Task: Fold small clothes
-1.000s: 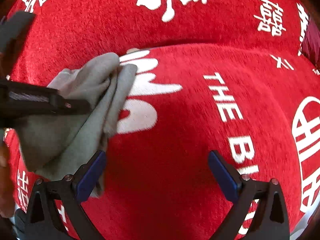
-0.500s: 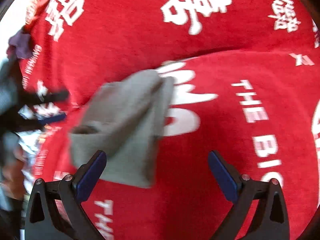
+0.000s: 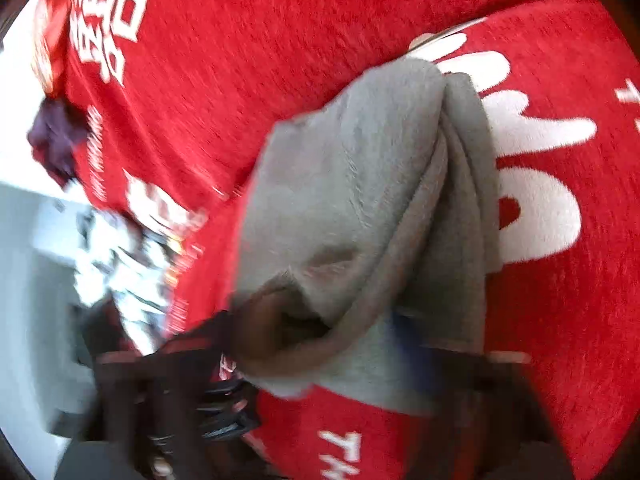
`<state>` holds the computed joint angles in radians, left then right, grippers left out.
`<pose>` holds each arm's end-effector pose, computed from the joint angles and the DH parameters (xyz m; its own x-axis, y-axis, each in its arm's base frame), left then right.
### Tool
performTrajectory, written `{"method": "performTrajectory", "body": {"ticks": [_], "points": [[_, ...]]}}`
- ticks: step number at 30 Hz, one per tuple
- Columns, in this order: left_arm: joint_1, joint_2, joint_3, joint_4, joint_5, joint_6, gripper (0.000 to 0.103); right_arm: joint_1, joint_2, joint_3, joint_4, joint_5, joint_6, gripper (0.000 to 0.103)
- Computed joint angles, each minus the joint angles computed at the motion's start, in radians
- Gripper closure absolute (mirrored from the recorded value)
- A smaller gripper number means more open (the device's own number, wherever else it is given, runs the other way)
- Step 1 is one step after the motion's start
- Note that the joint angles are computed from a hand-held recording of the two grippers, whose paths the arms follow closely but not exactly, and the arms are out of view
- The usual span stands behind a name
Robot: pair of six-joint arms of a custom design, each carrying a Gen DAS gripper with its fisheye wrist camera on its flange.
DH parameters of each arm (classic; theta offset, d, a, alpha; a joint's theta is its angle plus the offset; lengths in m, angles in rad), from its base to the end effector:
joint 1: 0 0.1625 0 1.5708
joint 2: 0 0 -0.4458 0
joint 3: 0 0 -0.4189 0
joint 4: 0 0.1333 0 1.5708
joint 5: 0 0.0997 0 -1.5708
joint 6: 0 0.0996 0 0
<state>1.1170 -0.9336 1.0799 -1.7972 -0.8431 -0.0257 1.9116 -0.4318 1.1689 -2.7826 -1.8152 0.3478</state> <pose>-0.1648 -0.7930 0.3936 -0.7055 0.2564 -0.6607 0.4190 0.9028 -0.0970 0.3863 -0.7626 0.0271 -0.9958 0.0788 0.0466 0.0448 0.8631 -0.5031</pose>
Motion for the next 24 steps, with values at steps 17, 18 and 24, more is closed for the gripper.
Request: {"method": "performTrajectory", "body": {"ticks": [17,18,24], "points": [[0.047,-0.012,-0.041,0.076,-0.097,-0.044,0.008,0.028,-0.11,0.24,-0.282,-0.137,-0.054,0.01],[0.049,-0.012,-0.043,0.077,-0.102,-0.049,0.008,0.031,-0.105,0.229,-0.282,-0.118,-0.071,0.01],[0.055,-0.032,-0.015,0.08,-0.115,-0.063,0.008,0.027,-0.055,0.145,-0.183,-0.059,-0.041,0.02]]}}
